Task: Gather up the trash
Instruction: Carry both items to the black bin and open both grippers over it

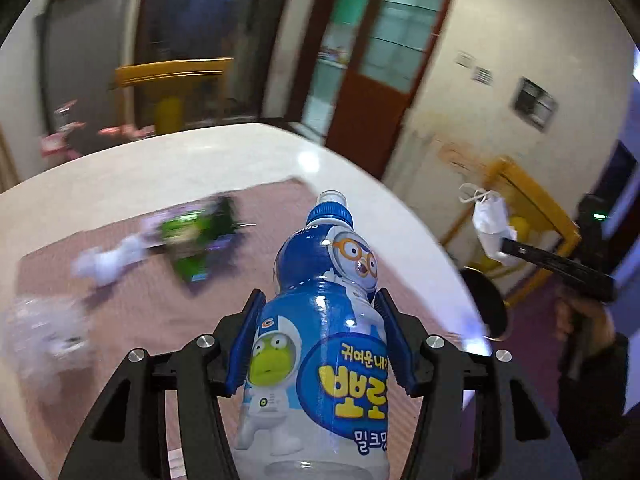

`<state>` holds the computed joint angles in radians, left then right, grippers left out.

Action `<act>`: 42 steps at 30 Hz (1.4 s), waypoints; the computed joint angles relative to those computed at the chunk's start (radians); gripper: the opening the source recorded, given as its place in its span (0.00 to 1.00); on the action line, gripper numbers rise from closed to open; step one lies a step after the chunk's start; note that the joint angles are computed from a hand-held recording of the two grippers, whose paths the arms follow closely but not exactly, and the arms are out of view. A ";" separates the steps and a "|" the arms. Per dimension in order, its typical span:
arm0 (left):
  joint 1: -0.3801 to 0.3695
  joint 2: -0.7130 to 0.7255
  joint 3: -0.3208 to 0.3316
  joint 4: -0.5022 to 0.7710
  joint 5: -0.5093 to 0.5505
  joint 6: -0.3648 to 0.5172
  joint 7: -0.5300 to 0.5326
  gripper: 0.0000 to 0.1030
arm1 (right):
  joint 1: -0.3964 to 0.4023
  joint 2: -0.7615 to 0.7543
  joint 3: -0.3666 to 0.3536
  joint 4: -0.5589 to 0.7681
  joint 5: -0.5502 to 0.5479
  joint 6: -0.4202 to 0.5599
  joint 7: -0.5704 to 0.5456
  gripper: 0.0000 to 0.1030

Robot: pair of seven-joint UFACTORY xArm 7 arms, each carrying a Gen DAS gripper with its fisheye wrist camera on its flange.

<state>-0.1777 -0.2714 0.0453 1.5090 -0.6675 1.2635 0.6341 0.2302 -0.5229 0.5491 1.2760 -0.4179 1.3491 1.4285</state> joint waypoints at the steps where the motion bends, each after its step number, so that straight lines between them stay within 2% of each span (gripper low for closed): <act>1: -0.012 -0.006 -0.012 -0.005 -0.011 0.001 -0.002 0.54 | 0.014 -0.067 -0.034 -0.059 0.040 0.060 0.004 0.11; 4: -0.058 -0.021 -0.039 -0.016 -0.064 0.013 -0.004 0.54 | 0.036 -0.266 -0.123 -0.264 0.156 0.131 0.031 0.12; 9: -0.130 -0.030 -0.094 -0.032 -0.078 0.011 0.000 0.54 | 0.010 -0.465 -0.192 -0.503 0.275 0.164 0.043 0.12; 11: -0.155 -0.027 -0.113 -0.028 -0.066 0.008 -0.001 0.54 | -0.001 -0.527 -0.207 -0.575 0.310 0.165 0.042 0.15; 12: -0.166 -0.025 -0.123 -0.027 -0.060 0.003 -0.003 0.54 | -0.009 -0.537 -0.218 -0.593 0.326 0.171 0.034 0.29; 13: -0.176 -0.025 -0.132 -0.026 -0.055 -0.003 -0.008 0.54 | -0.017 -0.552 -0.226 -0.613 0.335 0.174 0.028 0.57; 14: -0.188 -0.020 -0.142 -0.023 -0.052 -0.011 -0.012 0.54 | -0.030 -0.570 -0.221 -0.625 0.336 0.173 0.030 0.69; 15: -0.199 -0.015 -0.152 -0.018 -0.046 -0.017 -0.018 0.54 | -0.041 -0.595 -0.216 -0.638 0.332 0.171 0.033 0.76; 19: -0.241 0.020 -0.194 0.008 -0.014 -0.041 -0.046 0.54 | -0.075 -0.664 -0.221 -0.632 0.309 0.222 -0.008 0.76; 22: -0.273 0.058 -0.219 0.033 -0.007 -0.050 -0.057 0.54 | -0.116 -0.698 -0.175 -0.572 0.300 0.288 -0.006 0.76; 25: -0.320 0.147 -0.276 0.097 0.021 -0.070 -0.087 0.54 | -0.164 -0.774 -0.129 -0.479 0.274 0.399 0.013 0.76; 27: -0.358 0.217 -0.318 0.144 0.060 -0.094 -0.107 0.54 | -0.194 -0.803 -0.117 -0.434 0.266 0.441 0.004 0.76; 31: -0.494 0.462 -0.408 0.314 0.238 -0.111 -0.225 0.54 | -0.257 -0.844 -0.107 -0.349 0.244 0.500 -0.043 0.76; 35: -0.618 0.626 -0.413 0.393 0.375 -0.103 -0.320 0.54 | -0.307 -0.889 -0.113 -0.303 0.232 0.531 -0.099 0.76; 39: -0.680 0.685 -0.401 0.395 0.418 -0.143 -0.398 0.54 | -0.351 -0.933 -0.117 -0.300 0.257 0.542 -0.132 0.76; 40: -0.687 0.673 -0.396 0.365 0.426 -0.180 -0.418 0.59 | -0.361 -0.943 -0.117 -0.302 0.265 0.543 -0.138 0.76; 41: -0.686 0.663 -0.395 0.353 0.427 -0.201 -0.433 0.88 | -0.369 -0.953 -0.120 -0.310 0.270 0.537 -0.143 0.76; 42: -0.680 0.644 -0.396 0.329 0.422 -0.224 -0.442 0.95 | -0.377 -0.962 -0.122 -0.316 0.277 0.531 -0.146 0.76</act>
<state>-0.8572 0.3730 -0.3503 1.8383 -0.2453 1.0391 0.1922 -0.1464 -1.4850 0.4271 0.9595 -0.1410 1.8798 1.2824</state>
